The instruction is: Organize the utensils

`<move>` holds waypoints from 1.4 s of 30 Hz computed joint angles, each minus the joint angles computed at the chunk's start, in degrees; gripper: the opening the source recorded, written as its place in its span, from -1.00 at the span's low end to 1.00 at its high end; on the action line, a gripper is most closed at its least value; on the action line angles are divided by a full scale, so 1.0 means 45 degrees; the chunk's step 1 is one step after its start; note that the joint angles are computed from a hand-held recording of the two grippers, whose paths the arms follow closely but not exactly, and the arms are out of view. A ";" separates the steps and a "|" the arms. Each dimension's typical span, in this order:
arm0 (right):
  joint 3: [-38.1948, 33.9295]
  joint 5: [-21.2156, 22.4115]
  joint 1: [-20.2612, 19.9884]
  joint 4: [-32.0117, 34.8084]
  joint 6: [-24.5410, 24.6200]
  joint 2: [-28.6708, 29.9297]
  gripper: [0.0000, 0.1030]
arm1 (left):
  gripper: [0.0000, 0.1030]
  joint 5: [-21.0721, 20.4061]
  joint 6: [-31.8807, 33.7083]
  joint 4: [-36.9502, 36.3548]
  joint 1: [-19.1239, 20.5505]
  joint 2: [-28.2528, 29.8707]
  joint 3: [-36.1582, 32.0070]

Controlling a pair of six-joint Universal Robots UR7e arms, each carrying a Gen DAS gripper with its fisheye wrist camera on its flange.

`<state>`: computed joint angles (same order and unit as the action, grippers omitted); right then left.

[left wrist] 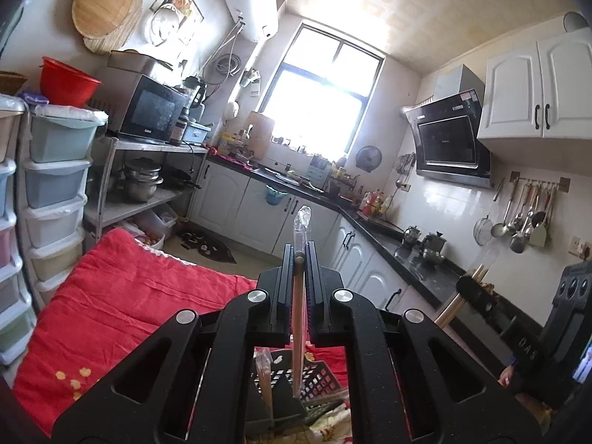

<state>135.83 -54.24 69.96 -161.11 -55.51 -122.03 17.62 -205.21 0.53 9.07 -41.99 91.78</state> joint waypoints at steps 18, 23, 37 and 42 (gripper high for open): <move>0.0109 -0.1062 0.0282 -0.3938 0.0349 0.2313 -0.89 | -0.94 0.0338 -0.0294 0.0735 0.0525 0.1009 -0.0438; 0.0117 -0.1243 0.0280 -0.4302 0.0309 0.2707 -0.89 | -0.94 0.0613 -0.0504 0.0934 0.0635 0.1239 -0.0508; 0.0339 -0.1790 0.0269 -0.4783 0.0104 0.3364 -0.89 | -0.94 0.1047 -0.1174 0.1301 0.0784 0.1645 -0.0513; 0.0436 -0.1916 0.0165 -0.4759 -0.0048 0.3489 -0.89 | -0.94 0.1219 -0.1482 0.1533 0.0868 0.1762 -0.0538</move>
<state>137.79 -62.86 70.71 -182.53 -55.73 -106.32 23.10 -211.88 7.43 12.98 -34.07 89.36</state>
